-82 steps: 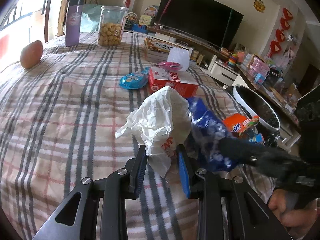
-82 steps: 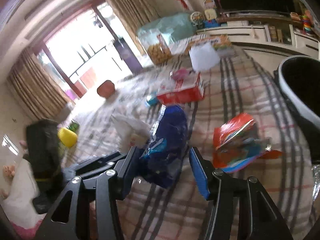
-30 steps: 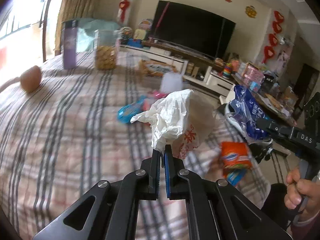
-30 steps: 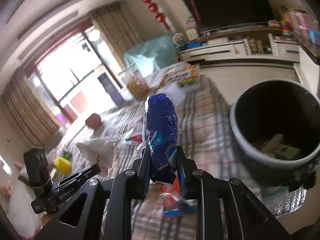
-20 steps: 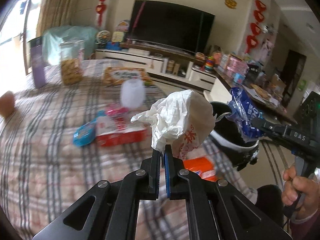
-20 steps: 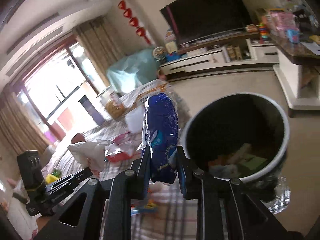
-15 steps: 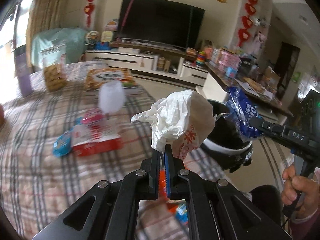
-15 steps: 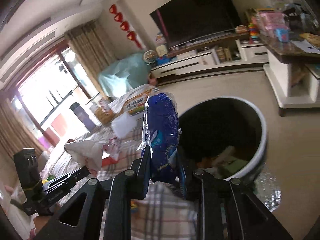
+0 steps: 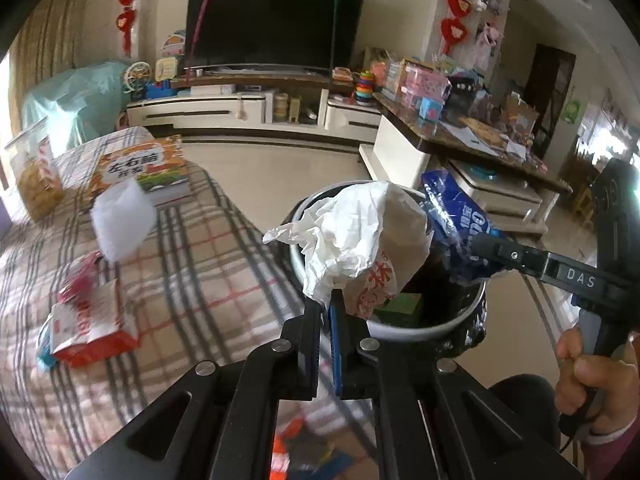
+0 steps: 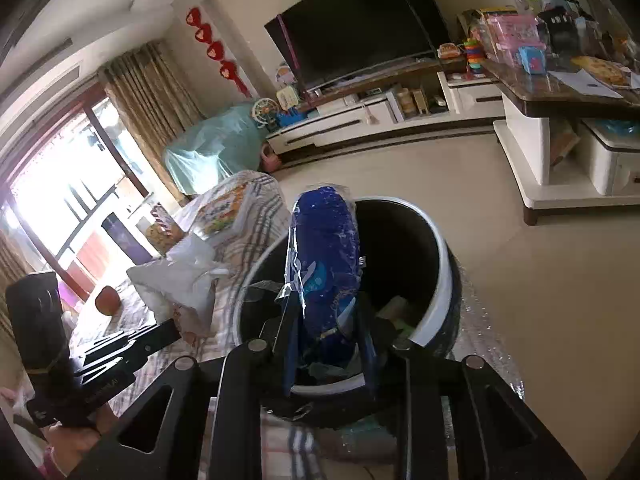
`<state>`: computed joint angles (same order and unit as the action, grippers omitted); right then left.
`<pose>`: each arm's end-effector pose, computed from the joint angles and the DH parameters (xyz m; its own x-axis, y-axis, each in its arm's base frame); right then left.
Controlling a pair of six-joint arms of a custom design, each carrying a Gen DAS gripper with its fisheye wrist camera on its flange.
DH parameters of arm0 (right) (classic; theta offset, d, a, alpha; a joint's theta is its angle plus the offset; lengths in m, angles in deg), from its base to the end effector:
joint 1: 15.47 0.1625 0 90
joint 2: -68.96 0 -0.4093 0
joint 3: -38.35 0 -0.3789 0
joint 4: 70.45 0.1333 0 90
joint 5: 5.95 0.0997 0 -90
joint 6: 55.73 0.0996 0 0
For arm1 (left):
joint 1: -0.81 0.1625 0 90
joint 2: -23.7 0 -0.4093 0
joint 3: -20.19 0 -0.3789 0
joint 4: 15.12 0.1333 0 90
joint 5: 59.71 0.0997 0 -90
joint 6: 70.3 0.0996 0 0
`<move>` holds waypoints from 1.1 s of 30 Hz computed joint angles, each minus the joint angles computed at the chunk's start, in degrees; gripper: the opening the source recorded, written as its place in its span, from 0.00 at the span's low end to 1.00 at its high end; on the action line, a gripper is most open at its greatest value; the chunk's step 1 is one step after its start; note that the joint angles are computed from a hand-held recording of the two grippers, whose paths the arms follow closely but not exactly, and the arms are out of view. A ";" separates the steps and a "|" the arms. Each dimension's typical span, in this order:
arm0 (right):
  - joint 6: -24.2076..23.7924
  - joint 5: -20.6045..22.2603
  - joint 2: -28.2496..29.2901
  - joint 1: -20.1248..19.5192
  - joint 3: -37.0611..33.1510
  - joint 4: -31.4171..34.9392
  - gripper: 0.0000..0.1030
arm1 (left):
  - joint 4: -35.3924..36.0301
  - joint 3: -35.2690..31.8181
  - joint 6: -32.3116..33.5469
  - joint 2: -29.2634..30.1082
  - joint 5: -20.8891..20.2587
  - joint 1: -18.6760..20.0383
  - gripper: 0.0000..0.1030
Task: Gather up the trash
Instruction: 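Carry the white bag and blue bag with both tools over the trash bin, then open the left tool to drop the white bag while the right tool drops the blue bag, then move both open tools back over the table toward the orange bag and bottle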
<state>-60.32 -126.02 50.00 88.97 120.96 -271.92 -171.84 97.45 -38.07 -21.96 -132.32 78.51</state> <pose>0.2518 -0.6436 -0.0280 -0.9143 0.0913 0.3947 -0.2414 0.6597 -0.7117 0.0006 -0.7627 0.2363 -0.7268 0.4561 -0.5136 0.6642 0.6572 -0.3563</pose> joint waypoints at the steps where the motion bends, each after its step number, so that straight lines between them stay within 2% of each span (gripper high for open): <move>1: 0.03 -0.16 -0.08 -0.21 -0.09 0.27 0.27 | 0.34 -0.69 -0.01 0.58 0.35 -0.25 0.03; 10: -1.15 -0.86 -0.19 -1.23 -2.04 3.52 0.31 | 2.97 -6.04 -0.29 5.01 3.16 -1.65 0.05; 11: -1.39 -1.14 -0.08 -1.24 -2.47 3.96 0.33 | 3.28 -6.47 -0.59 5.35 3.27 -1.83 0.08; 13: -1.56 -1.45 0.00 -1.33 -3.07 4.81 0.39 | 3.82 -7.46 -1.36 6.02 3.61 -1.95 0.19; 15: -1.72 -1.58 -0.13 -1.44 -3.21 5.27 0.48 | 2.26 -6.51 -1.77 6.03 4.01 -2.29 0.35; 22: -1.16 -1.04 -0.46 -1.32 -2.13 3.21 0.61 | -1.79 -2.44 -1.82 3.77 2.77 -2.14 0.49; 24: -0.77 -0.57 -0.52 -1.16 -1.59 2.28 0.69 | -2.82 -0.94 -2.30 2.60 2.00 -1.74 0.54; 26: -0.48 -0.14 -0.37 -0.86 -1.28 1.46 0.77 | -3.35 -0.10 -2.57 1.62 1.36 -1.11 0.56; 33: -0.43 0.53 1.32 1.06 -1.46 -0.30 0.81 | -6.92 6.36 -4.27 -3.95 0.41 1.04 0.58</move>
<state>-60.75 -125.49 51.33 90.02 119.50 -272.22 -178.76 103.80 -42.34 -25.91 -131.91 79.55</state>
